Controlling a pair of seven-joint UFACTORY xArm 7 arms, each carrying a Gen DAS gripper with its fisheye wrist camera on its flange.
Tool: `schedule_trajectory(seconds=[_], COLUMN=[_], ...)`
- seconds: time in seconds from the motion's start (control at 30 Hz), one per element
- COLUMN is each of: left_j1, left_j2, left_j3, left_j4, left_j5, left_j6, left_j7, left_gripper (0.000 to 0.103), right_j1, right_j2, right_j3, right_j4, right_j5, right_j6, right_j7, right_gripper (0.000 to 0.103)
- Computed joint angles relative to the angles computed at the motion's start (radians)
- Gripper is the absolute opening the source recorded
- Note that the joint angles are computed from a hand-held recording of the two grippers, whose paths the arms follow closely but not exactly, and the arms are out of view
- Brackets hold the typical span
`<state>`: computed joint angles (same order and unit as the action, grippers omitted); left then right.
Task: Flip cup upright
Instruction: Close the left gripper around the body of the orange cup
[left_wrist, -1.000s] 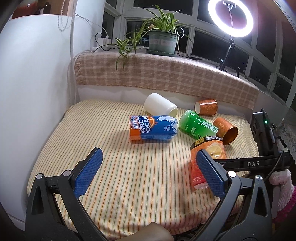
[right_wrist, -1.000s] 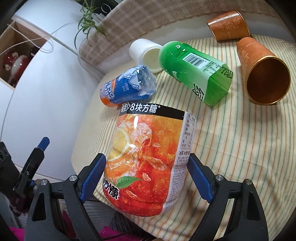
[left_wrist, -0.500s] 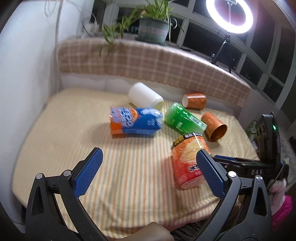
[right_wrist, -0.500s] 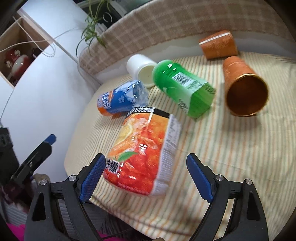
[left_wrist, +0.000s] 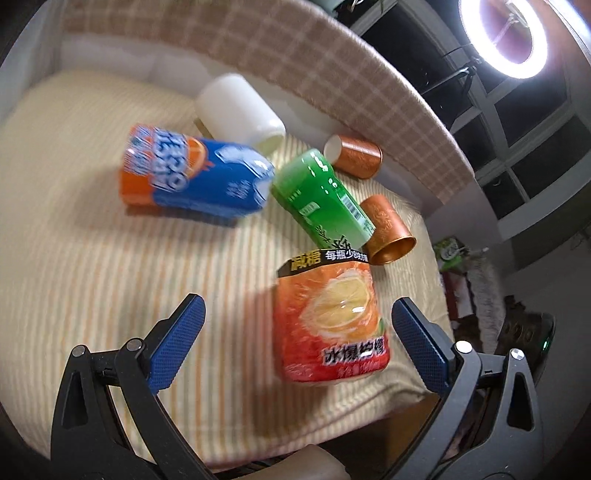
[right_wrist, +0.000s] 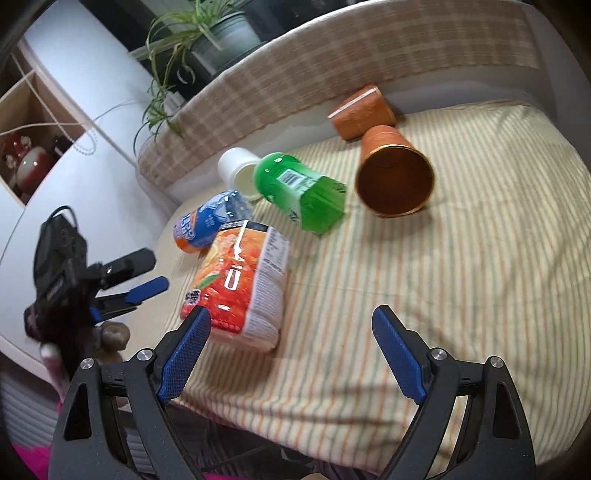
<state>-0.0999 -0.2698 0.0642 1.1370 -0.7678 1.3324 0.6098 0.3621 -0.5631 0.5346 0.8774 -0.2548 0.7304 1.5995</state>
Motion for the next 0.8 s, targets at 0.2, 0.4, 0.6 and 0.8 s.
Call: schedule_trajectory(seconds=[0.2, 0.4, 0.6, 0.8], left_j1=[-0.013, -0.014, -0.026, -0.040], left_j2=[0.086, 0.110, 0.121, 0.133], left_j3=[-0.026, -0.054, -0.072, -0.086], left_j4=[0.052, 0.058, 0.056, 0.055], left_j5=[-0.018, -0.018, -0.010, 0.012], left_j6=[0.069, 0.077, 0.065, 0.056], left_j7=[-0.049, -0.077, -0.083, -0.087], left_gripper=[0.102, 0.102, 0.100, 0.088], right_j1=[0.004, 0.010, 0.014, 0.016], right_j2=[-0.031, -0.049, -0.062, -0.082], right_j3=[0.014, 0.019, 0.022, 0.024], right_j4=[-0.019, -0.037, -0.043, -0.058], right_j5=[0.012, 0.024, 0.030, 0.043], right_j6=[0.022, 0.031, 0.044, 0.055], right_j7=[0.038, 0.066, 0.074, 0.092], right_gripper=[0.089, 0.089, 0.089, 0.089])
